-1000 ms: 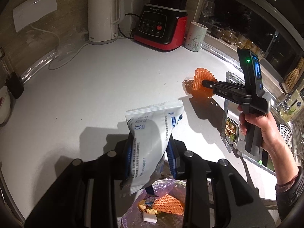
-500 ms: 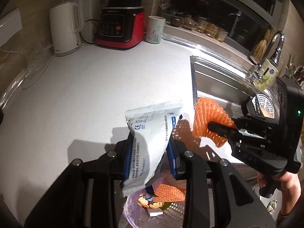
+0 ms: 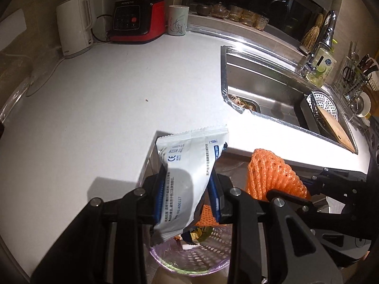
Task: Collect trash
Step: 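Carry the sachet and foam net over the bin with both grippers, then open the left gripper over the bin to drop the sachet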
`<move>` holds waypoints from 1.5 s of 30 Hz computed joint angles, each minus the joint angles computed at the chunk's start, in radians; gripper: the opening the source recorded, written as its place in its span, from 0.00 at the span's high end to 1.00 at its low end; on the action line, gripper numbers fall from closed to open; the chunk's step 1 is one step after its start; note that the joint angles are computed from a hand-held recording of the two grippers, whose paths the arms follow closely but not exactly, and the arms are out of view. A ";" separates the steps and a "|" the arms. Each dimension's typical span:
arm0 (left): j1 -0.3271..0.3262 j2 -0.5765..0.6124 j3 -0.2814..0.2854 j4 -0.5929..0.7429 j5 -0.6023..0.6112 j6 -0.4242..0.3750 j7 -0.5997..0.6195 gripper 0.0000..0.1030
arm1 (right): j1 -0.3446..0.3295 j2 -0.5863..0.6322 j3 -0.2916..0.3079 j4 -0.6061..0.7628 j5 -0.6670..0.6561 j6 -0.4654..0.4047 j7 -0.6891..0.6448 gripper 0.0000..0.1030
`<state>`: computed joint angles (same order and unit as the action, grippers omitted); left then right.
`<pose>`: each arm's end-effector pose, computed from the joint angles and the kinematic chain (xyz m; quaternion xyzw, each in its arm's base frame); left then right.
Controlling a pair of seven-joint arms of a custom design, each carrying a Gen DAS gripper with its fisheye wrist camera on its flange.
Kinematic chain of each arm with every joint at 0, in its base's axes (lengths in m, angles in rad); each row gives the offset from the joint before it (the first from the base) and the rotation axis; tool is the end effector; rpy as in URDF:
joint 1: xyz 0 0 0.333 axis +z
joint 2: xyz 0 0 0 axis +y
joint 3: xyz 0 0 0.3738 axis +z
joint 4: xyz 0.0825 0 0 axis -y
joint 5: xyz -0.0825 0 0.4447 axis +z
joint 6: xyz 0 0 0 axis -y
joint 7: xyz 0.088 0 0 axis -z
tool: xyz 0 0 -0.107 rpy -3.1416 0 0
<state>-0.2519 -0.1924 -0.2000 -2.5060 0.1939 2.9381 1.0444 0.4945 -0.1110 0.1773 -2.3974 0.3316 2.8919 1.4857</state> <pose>0.4673 -0.2429 0.4369 -0.6339 0.7089 -0.2697 0.1515 0.4506 0.3358 0.4432 -0.8107 0.4999 -0.0712 0.2961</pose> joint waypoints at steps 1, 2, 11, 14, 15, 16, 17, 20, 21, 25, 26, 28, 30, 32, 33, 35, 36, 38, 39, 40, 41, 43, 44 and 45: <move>0.002 -0.009 -0.012 -0.011 0.005 -0.009 -0.022 0.71 | 0.004 -0.014 -0.001 -0.013 0.008 -0.010 -0.007 0.77; 0.000 -0.019 -0.021 -0.024 0.009 -0.017 -0.041 0.71 | 0.010 -0.028 -0.004 -0.026 0.022 -0.014 -0.021 0.76; 0.000 -0.016 -0.085 -0.094 0.126 -0.065 -0.227 0.71 | 0.043 -0.109 -0.006 -0.118 0.087 -0.035 -0.072 0.76; -0.005 0.025 -0.087 -0.094 0.159 -0.068 -0.259 0.71 | 0.041 -0.129 -0.006 -0.135 0.084 -0.045 -0.064 0.76; -0.012 0.041 -0.082 -0.094 0.155 -0.066 -0.259 0.71 | 0.037 -0.136 -0.002 -0.141 0.076 -0.047 -0.055 0.76; -0.019 0.058 -0.076 -0.096 0.148 -0.059 -0.256 0.71 | 0.033 -0.139 -0.002 -0.144 0.069 -0.049 -0.051 0.76; -0.016 0.078 -0.079 -0.089 0.163 -0.069 -0.273 0.71 | 0.031 -0.142 -0.002 -0.148 0.065 -0.053 -0.047 0.76; -0.025 0.128 -0.074 -0.086 0.178 -0.069 -0.288 0.71 | 0.028 -0.152 -0.004 -0.156 0.057 -0.062 -0.039 0.75; -0.029 0.145 -0.071 -0.086 0.173 -0.067 -0.283 0.70 | 0.025 -0.155 -0.003 -0.159 0.052 -0.064 -0.035 0.75; -0.044 0.221 -0.065 -0.069 0.100 -0.068 -0.225 0.70 | 0.019 -0.164 -0.001 -0.166 0.036 -0.071 -0.020 0.75; -0.043 0.240 -0.069 -0.065 0.048 -0.063 -0.187 0.70 | 0.019 -0.166 -0.002 -0.168 0.036 -0.072 -0.019 0.74; -0.037 0.275 -0.076 -0.053 -0.018 -0.063 -0.134 0.70 | 0.020 -0.172 -0.004 -0.173 0.037 -0.075 -0.017 0.74; -0.043 0.305 -0.067 -0.033 0.002 -0.084 -0.143 0.70 | 0.021 -0.177 -0.006 -0.177 0.037 -0.078 -0.018 0.74; -0.050 0.323 -0.059 -0.013 0.036 -0.112 -0.159 0.49 | 0.020 -0.179 -0.006 -0.178 0.035 -0.080 -0.017 0.74; -0.057 0.325 -0.052 -0.005 0.062 -0.128 -0.181 0.35 | 0.020 -0.180 -0.006 -0.179 0.035 -0.080 -0.015 0.74; -0.073 0.319 -0.035 -0.002 0.136 -0.135 -0.242 0.25 | 0.020 -0.181 -0.008 -0.181 0.037 -0.079 -0.015 0.74; -0.070 0.311 -0.038 -0.006 0.142 -0.135 -0.244 0.23 | 0.020 -0.180 -0.010 -0.180 0.039 -0.079 -0.016 0.74; -0.057 0.293 -0.052 -0.011 0.110 -0.139 -0.213 0.23 | 0.025 -0.178 -0.018 -0.181 0.052 -0.079 -0.028 0.74; -0.055 0.279 -0.054 -0.016 0.105 -0.139 -0.211 0.23 | 0.024 -0.176 -0.018 -0.181 0.053 -0.079 -0.028 0.74; -0.052 0.267 -0.055 -0.023 0.100 -0.135 -0.204 0.23 | 0.023 -0.173 -0.018 -0.180 0.055 -0.077 -0.029 0.74; -0.049 0.243 -0.058 -0.032 0.085 -0.135 -0.193 0.23 | 0.027 -0.171 -0.022 -0.179 0.064 -0.077 -0.036 0.74; -0.048 0.183 -0.061 -0.060 0.050 -0.126 -0.168 0.23 | 0.029 -0.160 -0.026 -0.177 0.076 -0.073 -0.047 0.74; -0.051 0.138 -0.061 -0.081 0.029 -0.117 -0.149 0.23 | 0.028 -0.153 -0.026 -0.175 0.079 -0.070 -0.049 0.74; -0.057 0.092 -0.058 -0.102 0.012 -0.111 -0.131 0.22 | 0.028 -0.142 -0.025 -0.173 0.082 -0.068 -0.052 0.74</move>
<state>-0.3086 -0.1003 -0.2582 -2.6081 0.2055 2.8273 0.9136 0.5227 -0.2534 0.1522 -2.5706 0.4136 2.8244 1.4340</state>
